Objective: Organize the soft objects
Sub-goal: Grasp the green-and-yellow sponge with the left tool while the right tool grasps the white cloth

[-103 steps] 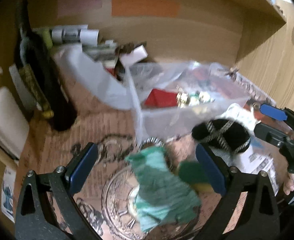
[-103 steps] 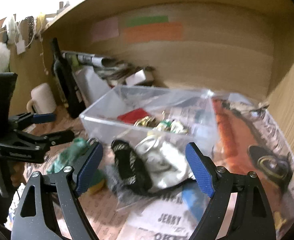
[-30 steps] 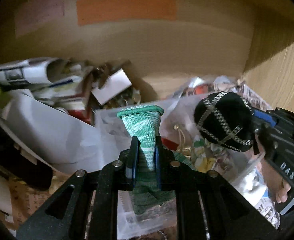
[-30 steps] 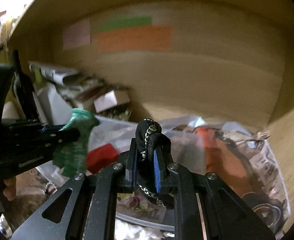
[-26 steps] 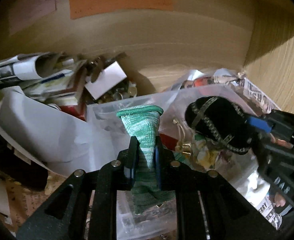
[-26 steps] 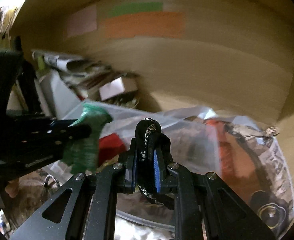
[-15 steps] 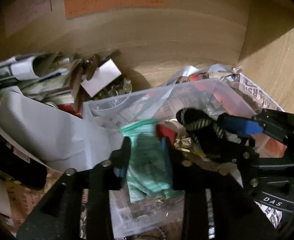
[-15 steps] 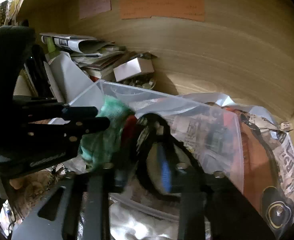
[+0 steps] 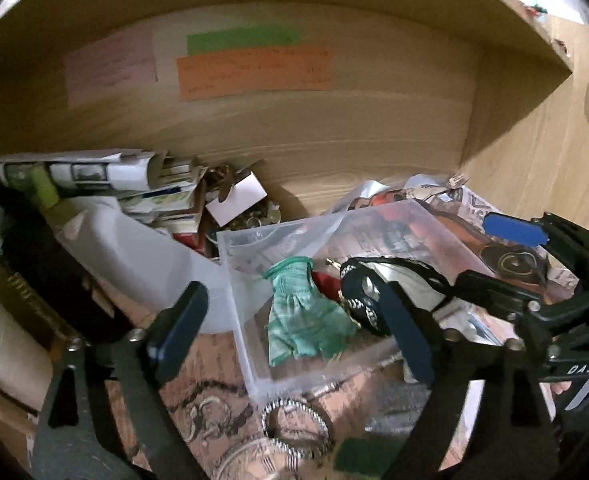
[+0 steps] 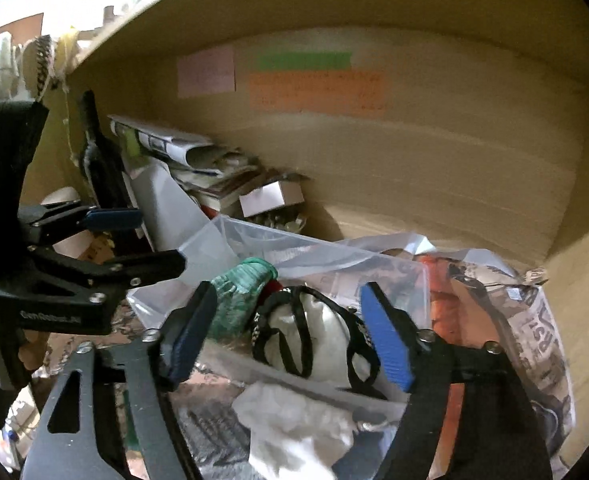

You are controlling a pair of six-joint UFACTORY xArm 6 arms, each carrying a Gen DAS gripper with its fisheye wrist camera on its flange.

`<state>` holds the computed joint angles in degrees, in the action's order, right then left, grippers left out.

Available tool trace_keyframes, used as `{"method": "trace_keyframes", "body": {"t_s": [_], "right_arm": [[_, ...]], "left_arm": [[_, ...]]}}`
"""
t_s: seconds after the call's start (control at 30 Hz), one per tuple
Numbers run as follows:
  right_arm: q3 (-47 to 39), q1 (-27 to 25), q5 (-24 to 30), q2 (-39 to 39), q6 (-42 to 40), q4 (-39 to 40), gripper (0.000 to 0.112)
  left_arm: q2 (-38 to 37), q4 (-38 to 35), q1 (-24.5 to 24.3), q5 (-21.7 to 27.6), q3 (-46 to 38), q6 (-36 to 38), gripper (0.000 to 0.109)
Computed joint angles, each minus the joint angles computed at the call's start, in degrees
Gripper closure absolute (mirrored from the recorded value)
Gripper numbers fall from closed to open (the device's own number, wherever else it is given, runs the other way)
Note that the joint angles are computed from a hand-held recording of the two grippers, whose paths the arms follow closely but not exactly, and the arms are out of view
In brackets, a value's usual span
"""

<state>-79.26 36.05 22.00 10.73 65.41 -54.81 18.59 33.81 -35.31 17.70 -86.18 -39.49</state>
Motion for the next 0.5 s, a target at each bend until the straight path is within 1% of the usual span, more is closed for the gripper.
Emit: {"method": "trace_keyframes", "body": {"t_s": [0.2,0.3,0.37,0.4,0.5], "right_arm": [[5.1,0.9,1.1,-3.8,6.4,-4.1,0.028],[8.0,1.1,1.5,-5.2,7.8,-3.1,0.027],[9.8,1.1,1.5,-6.0,8.2,-2.3,0.027],[10.8,1.1,1.4,-6.4,8.5,-1.8,0.027],[13.1,1.2,1.5,-7.2,9.3,-0.4,0.027]], "left_arm": [[-5.2,5.4,-0.6,-1.8,7.7,-5.6,0.008],[-6.6,9.8,-1.8,-0.9,10.2,-8.5,0.008],[-7.1,11.6,-2.4,-0.5,11.4,-9.7,0.008],[-7.3,11.6,-2.6,-0.6,12.1,-9.8,0.008],[-7.4,8.6,-3.5,-0.7,13.7,-8.1,0.008]]}}
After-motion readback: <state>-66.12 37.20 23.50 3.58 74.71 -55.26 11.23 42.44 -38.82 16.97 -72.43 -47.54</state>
